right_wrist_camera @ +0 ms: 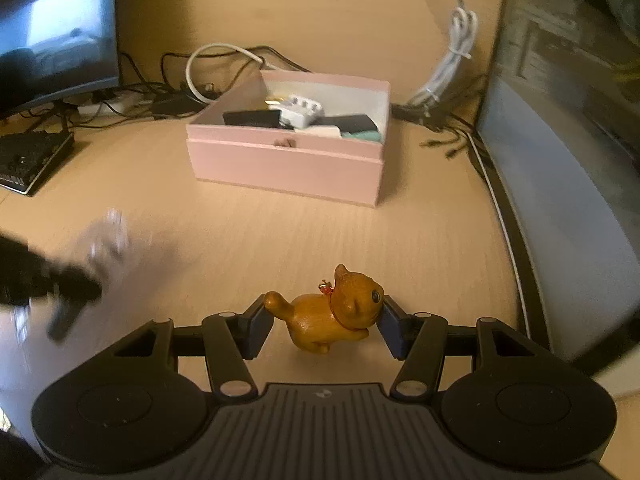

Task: Organize rigid objects
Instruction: 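Lower the bag and orange cat into the pink box and open both grippers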

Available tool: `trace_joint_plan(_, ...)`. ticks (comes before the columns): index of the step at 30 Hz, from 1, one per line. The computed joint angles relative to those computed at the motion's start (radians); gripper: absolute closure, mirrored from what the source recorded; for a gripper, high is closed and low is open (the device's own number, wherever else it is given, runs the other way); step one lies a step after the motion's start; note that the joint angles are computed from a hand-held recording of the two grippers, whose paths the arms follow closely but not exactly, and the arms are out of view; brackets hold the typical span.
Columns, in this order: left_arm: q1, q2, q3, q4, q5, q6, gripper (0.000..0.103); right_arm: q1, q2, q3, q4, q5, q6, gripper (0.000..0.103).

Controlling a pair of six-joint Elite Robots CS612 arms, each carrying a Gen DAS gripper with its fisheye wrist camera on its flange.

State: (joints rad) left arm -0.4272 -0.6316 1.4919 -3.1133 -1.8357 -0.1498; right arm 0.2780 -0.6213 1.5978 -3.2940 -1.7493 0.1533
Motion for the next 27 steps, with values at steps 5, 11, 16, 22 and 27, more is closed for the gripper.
trace_joint_plan(5,0.004,0.047,-0.145,-0.024,-0.026,-0.003,0.080,0.011,-0.013,0.037,0.009,-0.051,0.041,0.046)
trace_joint_plan(11,-0.015,0.152,-0.382,0.012,-0.022,-0.072,0.079,0.031,-0.031,0.081,-0.021,-0.179,0.036,0.046)
trace_joint_plan(16,-0.018,0.258,-0.577,0.088,-0.074,-0.268,0.077,0.034,-0.057,0.126,0.011,-0.241,0.107,0.046)
trace_joint_plan(22,-0.021,0.235,-0.514,0.018,-0.006,-0.257,0.076,0.024,-0.075,0.158,0.030,-0.247,0.192,0.046)
trace_joint_plan(27,-0.005,0.157,-0.345,-0.014,0.057,-0.287,0.076,0.017,-0.061,0.136,-0.009,-0.196,0.138,0.046)
